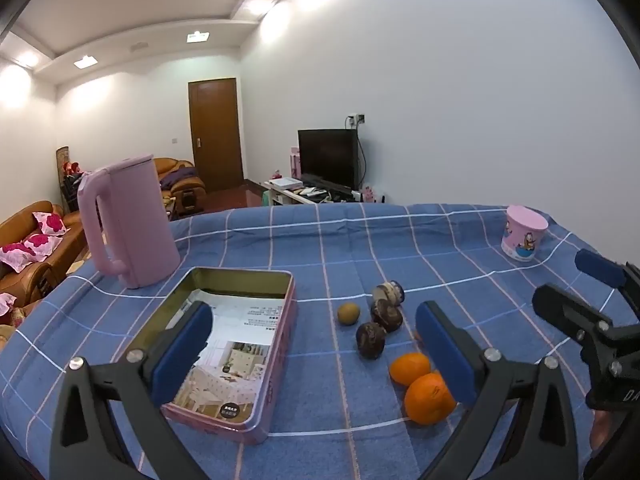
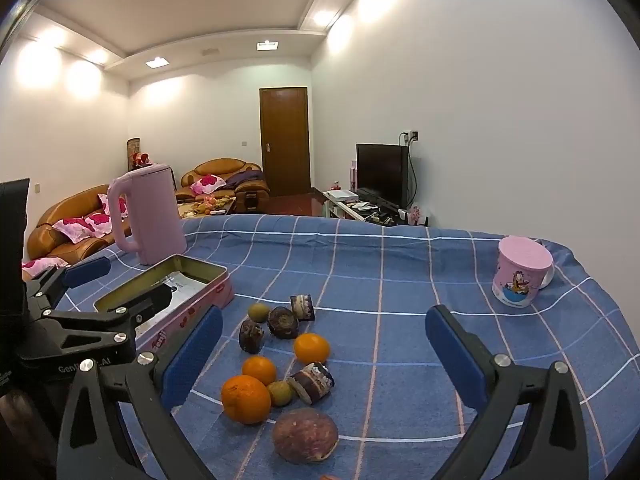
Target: Organize fruits
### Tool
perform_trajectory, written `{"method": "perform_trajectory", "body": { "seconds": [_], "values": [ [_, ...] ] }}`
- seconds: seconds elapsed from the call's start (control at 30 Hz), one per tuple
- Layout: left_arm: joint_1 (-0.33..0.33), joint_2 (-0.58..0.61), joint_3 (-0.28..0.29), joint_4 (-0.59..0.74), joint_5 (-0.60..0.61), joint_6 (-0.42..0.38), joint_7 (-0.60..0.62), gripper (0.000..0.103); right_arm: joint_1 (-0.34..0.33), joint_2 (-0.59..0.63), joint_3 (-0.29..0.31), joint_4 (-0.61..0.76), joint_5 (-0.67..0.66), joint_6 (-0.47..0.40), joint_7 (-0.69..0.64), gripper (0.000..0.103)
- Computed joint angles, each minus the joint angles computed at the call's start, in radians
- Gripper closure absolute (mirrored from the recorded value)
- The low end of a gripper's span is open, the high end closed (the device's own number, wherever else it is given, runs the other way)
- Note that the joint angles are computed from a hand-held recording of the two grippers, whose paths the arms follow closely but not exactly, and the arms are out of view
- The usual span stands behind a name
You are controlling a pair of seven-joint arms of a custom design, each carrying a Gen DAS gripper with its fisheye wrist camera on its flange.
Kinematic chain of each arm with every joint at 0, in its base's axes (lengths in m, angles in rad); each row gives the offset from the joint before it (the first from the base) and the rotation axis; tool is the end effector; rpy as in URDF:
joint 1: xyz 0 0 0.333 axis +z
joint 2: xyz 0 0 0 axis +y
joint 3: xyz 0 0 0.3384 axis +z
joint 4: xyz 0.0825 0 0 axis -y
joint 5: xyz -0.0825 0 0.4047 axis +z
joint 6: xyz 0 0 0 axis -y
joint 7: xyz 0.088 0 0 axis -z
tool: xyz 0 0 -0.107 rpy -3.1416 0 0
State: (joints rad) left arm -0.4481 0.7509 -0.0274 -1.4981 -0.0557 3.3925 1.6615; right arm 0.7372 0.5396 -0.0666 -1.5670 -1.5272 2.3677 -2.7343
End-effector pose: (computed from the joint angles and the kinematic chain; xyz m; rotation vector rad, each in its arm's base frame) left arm 0.7098 -0.3511 0.3701 -1.1601 1.9205 -1.2181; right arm 0.5921 0.4655 0.3755 -1.3413 1.6531 -1.1094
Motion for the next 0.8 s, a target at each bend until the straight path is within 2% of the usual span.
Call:
{"method": "perform_trajectory", "body": {
  "seconds": [0.57,0.8],
  "values": [
    [0.009,0.003,-0.009,0.001,0.007,0.005,-0.001,0.000,0.004,0.006,-0.003,0.008,0.006,0.000,-0.005,0.001],
    [-0.004,0.000,0.004,-0.003,-0.004,0.010,0.003,0.000,0.005,0.007,-0.004,0.010,0.011,-0.001,-0.010,0.001]
  ]
}}
